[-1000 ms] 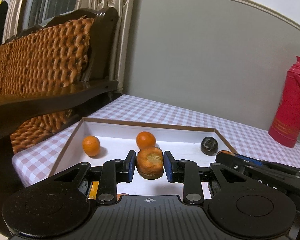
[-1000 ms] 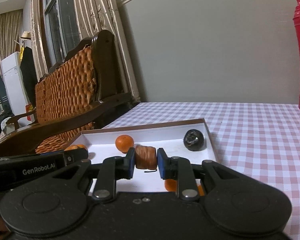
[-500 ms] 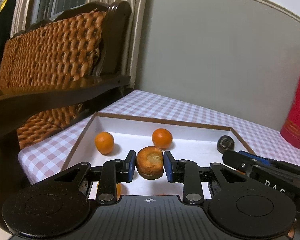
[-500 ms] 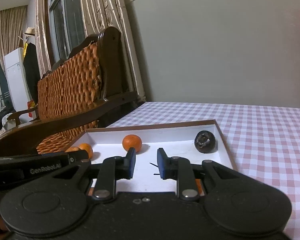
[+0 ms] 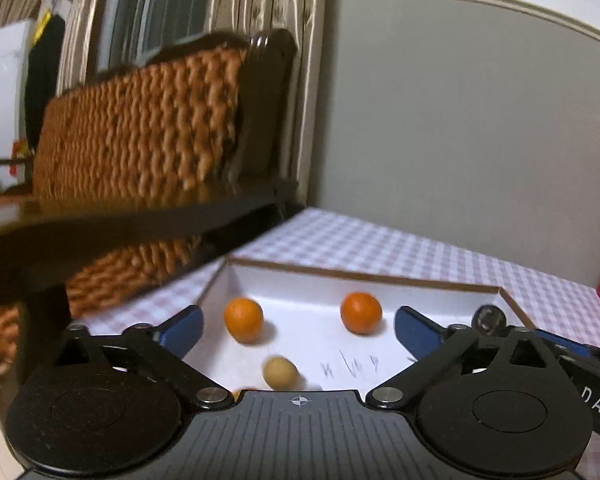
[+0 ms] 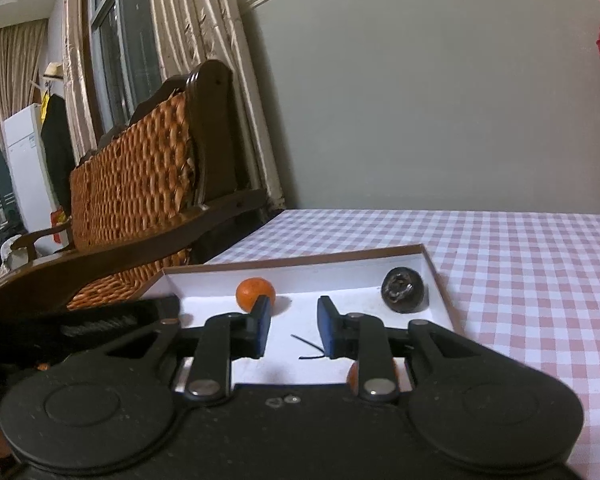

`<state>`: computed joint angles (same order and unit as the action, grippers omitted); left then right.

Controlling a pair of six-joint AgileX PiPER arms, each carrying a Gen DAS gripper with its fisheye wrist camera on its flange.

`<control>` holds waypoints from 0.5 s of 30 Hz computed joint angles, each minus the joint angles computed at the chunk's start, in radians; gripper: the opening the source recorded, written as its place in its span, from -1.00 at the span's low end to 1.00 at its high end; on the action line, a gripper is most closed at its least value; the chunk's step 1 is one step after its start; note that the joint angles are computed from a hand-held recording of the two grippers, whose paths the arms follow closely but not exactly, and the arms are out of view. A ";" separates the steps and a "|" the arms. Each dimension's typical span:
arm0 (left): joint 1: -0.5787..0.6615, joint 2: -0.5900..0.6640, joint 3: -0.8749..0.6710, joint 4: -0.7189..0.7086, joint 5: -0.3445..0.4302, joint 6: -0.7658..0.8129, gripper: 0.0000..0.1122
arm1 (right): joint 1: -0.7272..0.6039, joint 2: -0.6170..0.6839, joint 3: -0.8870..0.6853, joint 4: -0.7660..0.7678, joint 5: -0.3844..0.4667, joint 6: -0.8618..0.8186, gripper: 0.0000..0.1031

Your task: Organize fruits

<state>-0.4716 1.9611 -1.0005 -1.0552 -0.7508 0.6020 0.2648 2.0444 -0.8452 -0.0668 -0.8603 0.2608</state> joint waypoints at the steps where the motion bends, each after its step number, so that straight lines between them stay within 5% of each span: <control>1: -0.005 0.002 -0.001 -0.014 -0.013 0.005 0.83 | 0.000 -0.001 0.001 0.009 -0.004 0.001 -0.51; 3: 0.002 0.001 -0.008 -0.025 0.004 0.023 0.83 | -0.001 0.002 0.002 0.031 -0.013 0.014 -0.11; 4: 0.001 0.003 -0.010 -0.034 0.004 0.035 0.83 | 0.000 0.005 0.006 0.047 -0.029 0.017 0.29; 5: -0.002 0.003 -0.011 -0.040 -0.001 0.043 0.83 | 0.005 0.009 0.011 0.071 -0.049 0.011 0.39; 9: -0.006 0.002 -0.006 -0.046 -0.014 0.054 0.83 | 0.009 0.008 0.016 0.093 -0.065 -0.011 0.38; 15: -0.009 -0.001 -0.004 -0.058 -0.016 0.065 0.83 | 0.017 0.009 0.019 0.143 -0.079 -0.035 0.66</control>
<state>-0.4808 1.9604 -1.0042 -1.1130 -0.7666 0.6673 0.2822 2.0535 -0.8262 0.0763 -0.9394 0.2263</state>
